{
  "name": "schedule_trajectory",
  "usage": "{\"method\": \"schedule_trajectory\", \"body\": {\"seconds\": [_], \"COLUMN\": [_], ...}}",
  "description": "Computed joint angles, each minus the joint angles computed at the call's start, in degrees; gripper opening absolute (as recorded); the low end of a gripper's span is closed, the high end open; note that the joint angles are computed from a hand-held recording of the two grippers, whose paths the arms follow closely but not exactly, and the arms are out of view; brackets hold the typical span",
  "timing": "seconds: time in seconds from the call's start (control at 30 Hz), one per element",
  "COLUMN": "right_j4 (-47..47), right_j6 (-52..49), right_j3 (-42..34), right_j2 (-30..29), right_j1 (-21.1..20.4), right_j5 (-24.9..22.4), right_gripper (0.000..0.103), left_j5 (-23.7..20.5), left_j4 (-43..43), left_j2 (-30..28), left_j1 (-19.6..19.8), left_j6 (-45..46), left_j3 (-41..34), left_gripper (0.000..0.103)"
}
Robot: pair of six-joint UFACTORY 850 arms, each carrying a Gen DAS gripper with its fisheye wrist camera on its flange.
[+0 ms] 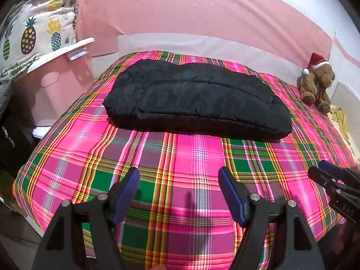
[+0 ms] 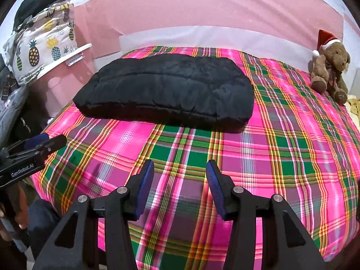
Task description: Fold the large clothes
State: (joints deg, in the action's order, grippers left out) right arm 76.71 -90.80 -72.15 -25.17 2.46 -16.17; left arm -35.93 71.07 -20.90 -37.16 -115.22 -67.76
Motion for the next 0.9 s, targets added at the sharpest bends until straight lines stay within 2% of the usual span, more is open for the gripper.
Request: {"method": "schedule_trajectory", "body": {"seconds": [0.9], "right_j4": [2.61], "right_j6": [-2.6], "right_j3": [1.23], "right_j2": [0.68], "right_j1": [0.14], "right_j5": [-0.05], "right_gripper": [0.049], "left_j5": [-1.2], "left_j4": [-0.88], "left_j2": [0.43], "left_j1": [-1.24], "left_j6": [-0.1], "left_j3": [0.55], "left_gripper": [0.074]}}
